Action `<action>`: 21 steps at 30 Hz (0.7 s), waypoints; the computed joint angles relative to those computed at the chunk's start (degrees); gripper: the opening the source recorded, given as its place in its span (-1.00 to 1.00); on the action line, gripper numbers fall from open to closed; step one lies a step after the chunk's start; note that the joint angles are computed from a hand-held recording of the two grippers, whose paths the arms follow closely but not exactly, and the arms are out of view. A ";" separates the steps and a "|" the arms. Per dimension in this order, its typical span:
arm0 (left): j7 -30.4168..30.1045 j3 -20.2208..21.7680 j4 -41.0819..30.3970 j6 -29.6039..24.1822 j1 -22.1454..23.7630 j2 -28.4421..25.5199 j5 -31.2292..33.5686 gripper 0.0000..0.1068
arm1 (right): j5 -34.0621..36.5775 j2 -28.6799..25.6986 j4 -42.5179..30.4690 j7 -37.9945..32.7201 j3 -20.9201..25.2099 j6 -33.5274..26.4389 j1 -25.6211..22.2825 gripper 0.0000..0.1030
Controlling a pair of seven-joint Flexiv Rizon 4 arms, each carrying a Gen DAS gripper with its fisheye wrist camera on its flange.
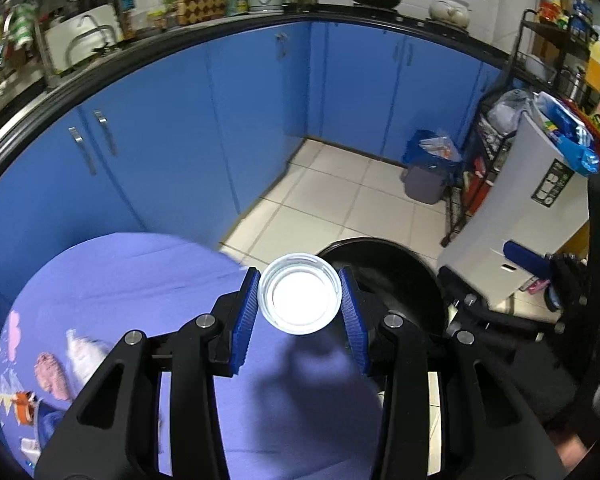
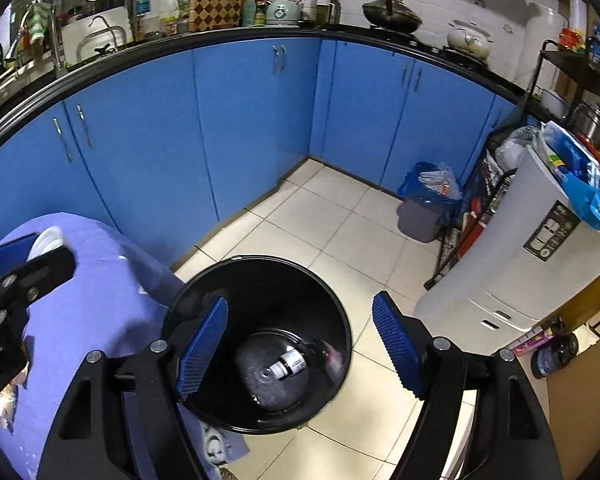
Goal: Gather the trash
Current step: 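Open the left gripper over the black bin to drop the white lid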
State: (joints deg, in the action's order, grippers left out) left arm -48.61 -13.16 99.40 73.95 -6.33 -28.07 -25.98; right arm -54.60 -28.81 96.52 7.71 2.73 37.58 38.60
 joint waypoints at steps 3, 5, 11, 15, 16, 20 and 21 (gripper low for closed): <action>-0.34 -0.60 -1.61 0.36 -0.95 -1.17 0.12 -0.22 | 0.20 0.77 0.98 0.60 0.15 -0.92 -0.02 0.42; -0.06 -1.55 -2.31 1.25 -1.16 -1.75 -0.07 -0.21 | 0.25 1.18 1.52 0.94 0.32 -1.12 -0.24 0.42; -2.39 -1.15 -3.55 5.68 -2.77 -2.92 1.36 0.71 | 0.50 1.76 2.34 1.65 0.84 -1.42 -0.79 0.42; -1.91 -3.20 -2.65 8.64 -1.02 -2.69 1.24 0.73 | 0.17 1.88 2.35 1.92 0.91 -1.64 -0.82 0.42; -2.20 -3.10 -2.64 8.68 -0.97 -2.65 1.53 0.73 | 0.15 1.79 2.15 1.85 0.95 -1.63 -0.79 0.42; -3.25 -2.57 -1.55 9.53 -0.14 -1.74 2.21 0.73 | -0.31 1.44 1.54 1.63 0.98 -0.48 -0.74 0.42; -3.33 -2.73 -0.92 9.93 0.40 -1.36 2.20 0.73 | -0.43 1.26 1.23 1.46 0.95 -0.24 -0.62 0.42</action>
State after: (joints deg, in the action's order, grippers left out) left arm -51.94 -15.88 98.48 83.89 -5.93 -29.43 -23.77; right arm -55.03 -27.55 97.75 9.17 3.68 37.34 37.99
